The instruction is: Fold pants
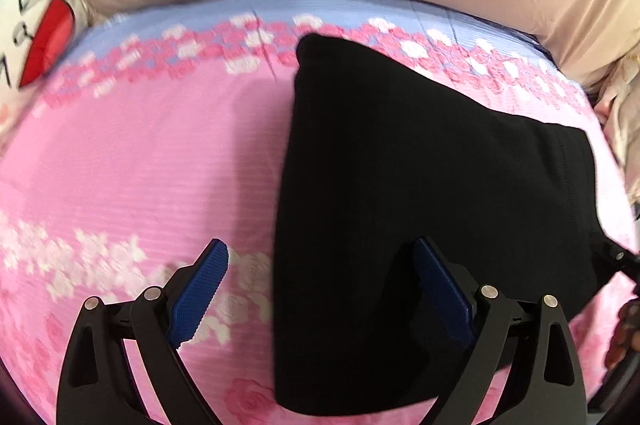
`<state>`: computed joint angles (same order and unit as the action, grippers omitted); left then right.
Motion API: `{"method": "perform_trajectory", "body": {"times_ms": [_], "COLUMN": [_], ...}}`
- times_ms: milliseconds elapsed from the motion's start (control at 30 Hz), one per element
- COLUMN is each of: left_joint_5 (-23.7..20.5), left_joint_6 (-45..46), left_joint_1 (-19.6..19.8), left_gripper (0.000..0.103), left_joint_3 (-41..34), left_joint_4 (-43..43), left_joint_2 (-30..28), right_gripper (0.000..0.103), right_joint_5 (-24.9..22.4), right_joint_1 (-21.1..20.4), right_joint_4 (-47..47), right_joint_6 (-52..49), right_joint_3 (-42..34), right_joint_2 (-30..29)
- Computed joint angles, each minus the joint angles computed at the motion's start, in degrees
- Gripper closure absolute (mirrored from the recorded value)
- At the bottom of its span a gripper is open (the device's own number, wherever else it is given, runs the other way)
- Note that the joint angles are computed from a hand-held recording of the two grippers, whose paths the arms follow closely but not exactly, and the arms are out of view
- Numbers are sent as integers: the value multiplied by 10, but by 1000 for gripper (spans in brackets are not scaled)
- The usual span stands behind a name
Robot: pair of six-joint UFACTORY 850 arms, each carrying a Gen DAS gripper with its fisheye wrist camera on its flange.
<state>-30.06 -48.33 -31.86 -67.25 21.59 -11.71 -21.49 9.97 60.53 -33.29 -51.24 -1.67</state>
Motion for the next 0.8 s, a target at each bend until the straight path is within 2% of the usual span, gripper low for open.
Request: {"method": "perform_trajectory", "body": {"times_ms": [67, 133, 200, 233, 300, 400, 700, 800], "left_joint_5": [-3, -21, -32, -37, -39, -34, -28, -49], "left_joint_6": [54, 73, 88, 98, 120, 150, 164, 164], "left_joint_1": [7, 7, 6, 6, 9, 17, 25, 19], "left_gripper": [11, 11, 11, 11, 11, 11, 11, 11], "left_joint_3": [-8, -21, -30, -35, -40, -40, -31, -42], "left_joint_4": [-63, -81, -89, -96, -118, -155, -204, -192], "left_joint_2": [-6, -14, -19, -22, -28, -31, -11, -21], "right_gripper": [18, 18, 16, 16, 15, 14, 15, 14], "right_joint_5": [-26, -49, -58, -61, -35, -34, -59, -66], "right_joint_1": [-4, -4, 6, 11, 24, 25, 21, 22], "right_joint_4": [-9, 11, -39, -53, -81, -75, -101, -101], "right_joint_6": [45, 43, 94, 108, 131, 139, 178, 176], "right_joint_3": [-11, -19, -30, -33, -32, -33, -43, -45], "right_joint_2": [-10, -18, -32, -36, -33, -36, -38, -42]}}
